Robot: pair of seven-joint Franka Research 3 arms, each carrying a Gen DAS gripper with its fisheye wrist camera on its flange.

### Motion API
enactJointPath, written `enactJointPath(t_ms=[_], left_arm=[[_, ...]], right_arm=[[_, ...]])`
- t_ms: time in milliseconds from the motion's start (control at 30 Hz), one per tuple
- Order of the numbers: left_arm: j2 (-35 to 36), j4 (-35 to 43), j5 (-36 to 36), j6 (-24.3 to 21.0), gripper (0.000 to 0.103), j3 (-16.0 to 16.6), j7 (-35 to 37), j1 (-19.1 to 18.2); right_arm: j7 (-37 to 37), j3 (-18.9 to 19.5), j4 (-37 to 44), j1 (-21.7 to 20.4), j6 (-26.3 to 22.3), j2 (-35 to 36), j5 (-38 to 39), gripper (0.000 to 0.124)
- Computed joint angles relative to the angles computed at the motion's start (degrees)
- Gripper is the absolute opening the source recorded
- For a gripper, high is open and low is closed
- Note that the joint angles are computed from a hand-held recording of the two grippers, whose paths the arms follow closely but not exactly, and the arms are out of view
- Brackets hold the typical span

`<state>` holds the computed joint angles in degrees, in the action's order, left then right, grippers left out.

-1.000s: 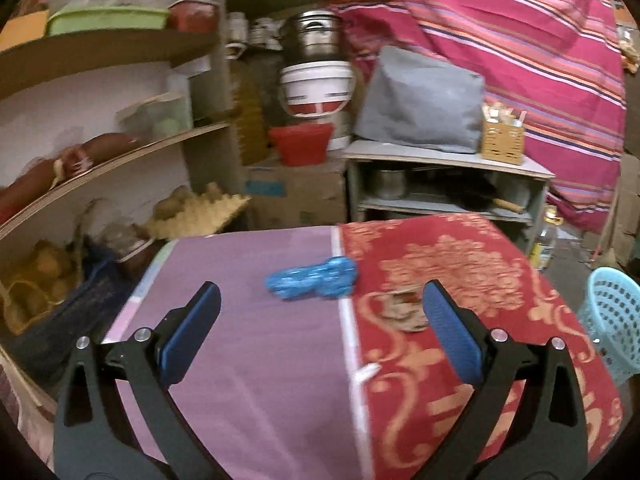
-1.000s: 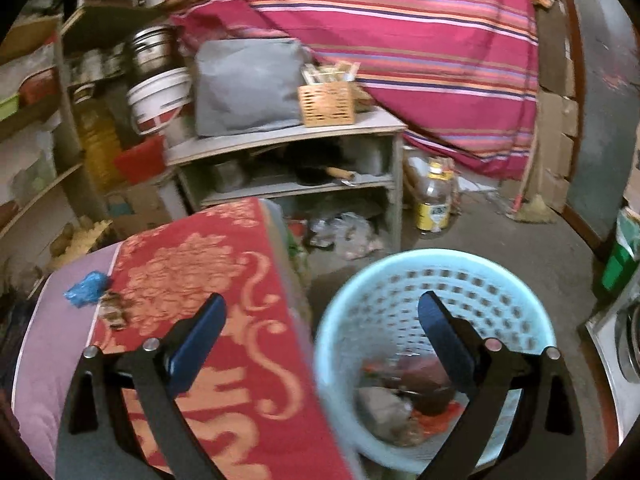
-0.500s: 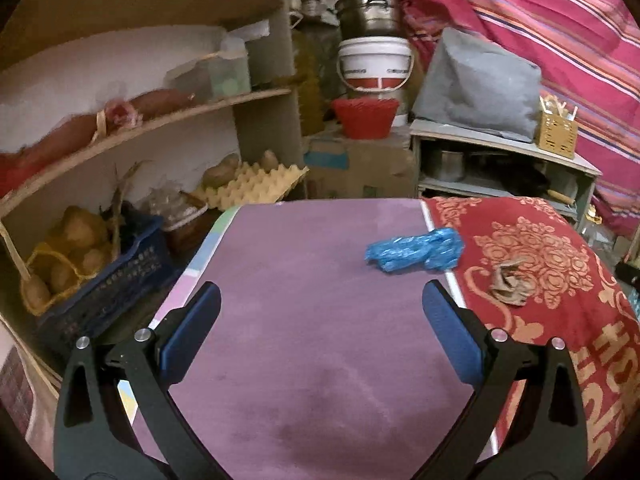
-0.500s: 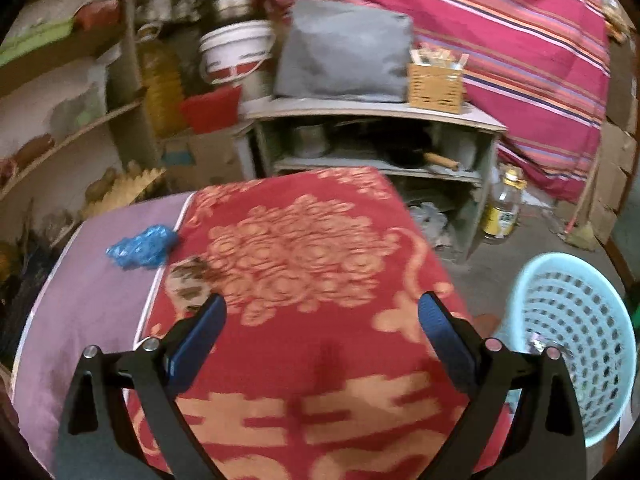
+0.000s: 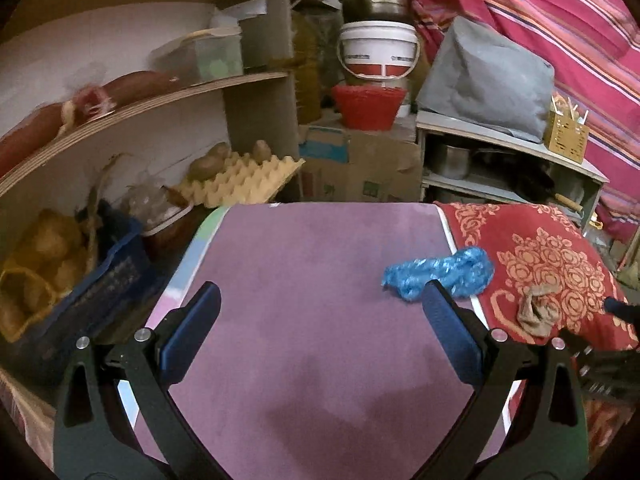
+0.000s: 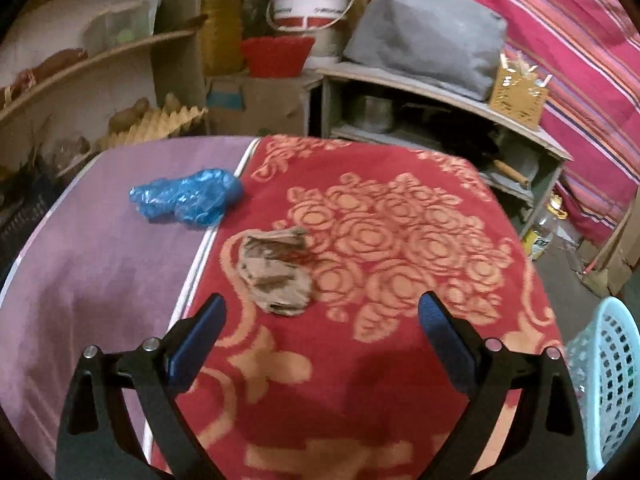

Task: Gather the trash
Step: 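Move both tools back over the table toward the blue plastic bag, then grasp the brown paper with the right tool while the left tool grasps the blue plastic bag, then carry the blue bag and brown paper over the basket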

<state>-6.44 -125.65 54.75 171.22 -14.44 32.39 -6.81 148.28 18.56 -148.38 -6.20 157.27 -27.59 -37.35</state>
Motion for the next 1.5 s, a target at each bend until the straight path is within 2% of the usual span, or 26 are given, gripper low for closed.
enactJointPath(t_ms=[133,300,367,433,500,567,633,733,867,1133,1200,1233,1267,1300,1367,1467,1500], left_arm=[[4.98,4.44,-2.41,0.35,0.097,0.59,3.92,-1.37],[9.52,8.32,-4.54,-0.68,0.097,1.99,7.92,-4.12],[11.22,9.49,-9.12,-0.98,0.097,2.11,11.54,-4.86],[12.5,10.26,-14.11,-1.07,0.097,2.06,15.24,-5.31],[13.81,11.51,-15.66,-1.65,0.097,2.55,16.4,-6.42],[14.91,12.71,-16.41,-2.66,0.097,2.88,17.26,-7.59],[15.84,13.57,-18.42,-3.1,0.097,2.6,18.89,-8.24],[17.38,15.06,-21.22,-3.9,0.097,2.18,21.08,-9.4],[19.82,17.55,-23.01,-5.38,0.097,1.88,22.83,-11.48],[26.94,25.13,-19.88,-10.61,0.097,3.88,23.87,-17.32],[27.83,25.96,-20.26,-11.92,0.089,3.64,25.05,-17.39],[28.3,26.3,-23.26,-12.29,0.074,1.97,27.89,-15.94],[28.34,26.22,-24.51,-11.99,0.065,1.66,28.79,-15.52],[28.29,25.97,-25.65,-11.41,0.063,1.44,29.45,-15.16],[27.94,25.2,-26.99,-10.15,0.048,1.6,29.75,-14.89],[26.69,23.68,-26.92,-9.42,0.033,2.59,28.75,-15.43],[25.57,22.47,-25.99,-8.5,0.032,3.38,27.28,-15.91]], right_arm=[[0.73,0.09,4.51,-0.13,-1.69,5.6,-1.45,0.094],[0.06,-3.32,8.08,3.31,-4.07,10.38,-2.61,0.093],[-0.23,-4.92,8.52,4.75,-4.42,11.3,-2.85,0.083],[-2.5,-7.48,8.17,6.63,-2.49,11.87,-0.47,0.073],[-5.36,-9.3,7.47,7.82,-0.32,12.01,2.22,0.068],[-8.74,-10.23,6.97,8.56,1.11,12.24,4.57,0.048],[-11.12,-10.64,5.92,8.58,2.92,11.72,6.71,0.047],[-10.63,-9.31,4.02,6.03,4.64,9.35,6.05,0.046],[-13.1,-9.67,0.01,4.13,5.19,3.64,10.11,0.046],[-16.59,-9.71,-12.2,-1.13,-0.2,-16.27,17.43,0.046],[-18.48,-9.7,-13.42,-2.88,-1.01,-18.96,18.02,0.046],[-19.15,-9.53,-13.66,-3.58,-0.97,-19.57,18.5,0.046],[-19.94,-9.54,-14.07,-4.18,-0.87,-20.35,19.04,0.046],[-20.93,-9.66,-14.33,-4.64,-0.86,-21.01,19.59,0.046],[-22.67,-9.2,-14.66,-5.49,-1.22,-22.04,20.53,0.046],[-24.95,-8.37,-15.22,-7.05,-1.65,-23.27,21.94,0.046],[-25.99,-8.71,-15.88,-7.16,-1.8,-24.35,22.63,0.046]])
